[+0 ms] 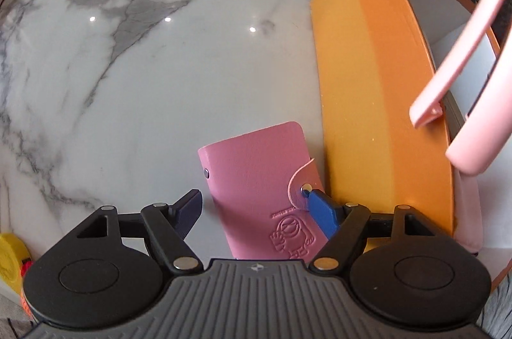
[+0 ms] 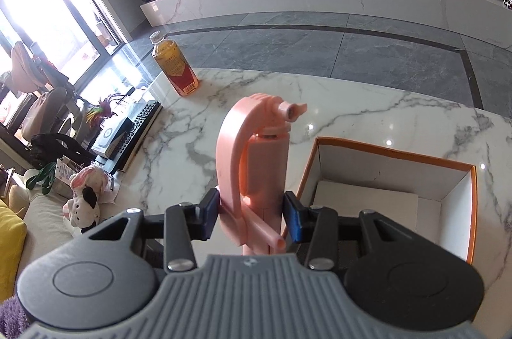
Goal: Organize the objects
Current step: 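Carry the selfie stick over the box with right tool while left grasps pink card holder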
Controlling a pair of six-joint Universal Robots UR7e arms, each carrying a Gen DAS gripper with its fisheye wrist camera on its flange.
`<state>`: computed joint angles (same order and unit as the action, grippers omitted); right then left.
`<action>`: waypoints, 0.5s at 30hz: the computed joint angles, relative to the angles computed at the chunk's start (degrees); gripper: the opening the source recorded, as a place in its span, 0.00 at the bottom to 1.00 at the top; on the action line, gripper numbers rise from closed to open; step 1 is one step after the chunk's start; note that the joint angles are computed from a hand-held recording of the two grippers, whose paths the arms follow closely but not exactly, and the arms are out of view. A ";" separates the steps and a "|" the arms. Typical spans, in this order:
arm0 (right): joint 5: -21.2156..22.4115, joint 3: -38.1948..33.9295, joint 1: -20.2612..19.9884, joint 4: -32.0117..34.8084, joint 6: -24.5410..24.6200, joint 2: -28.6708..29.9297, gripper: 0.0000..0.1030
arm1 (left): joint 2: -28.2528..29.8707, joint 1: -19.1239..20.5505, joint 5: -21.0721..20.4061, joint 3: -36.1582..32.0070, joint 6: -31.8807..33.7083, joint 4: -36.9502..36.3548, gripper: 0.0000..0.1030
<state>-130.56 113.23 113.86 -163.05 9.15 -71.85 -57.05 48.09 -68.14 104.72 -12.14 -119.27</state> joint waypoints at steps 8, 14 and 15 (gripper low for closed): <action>0.82 1.06 0.83 0.52 0.51 -2.09 0.44 | -0.80 0.56 0.90 1.51 -3.17 -3.59 0.85; -1.72 1.06 1.95 2.68 0.52 -3.47 0.44 | -0.11 0.02 1.29 2.40 -1.65 -7.39 0.81; -2.42 1.03 2.04 3.99 0.74 -3.72 0.44 | 0.26 -0.18 1.18 2.22 -1.24 -7.69 0.80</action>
<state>-132.98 114.26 115.90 -159.06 9.89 -75.57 -56.79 47.91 -66.96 106.95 -13.38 -126.96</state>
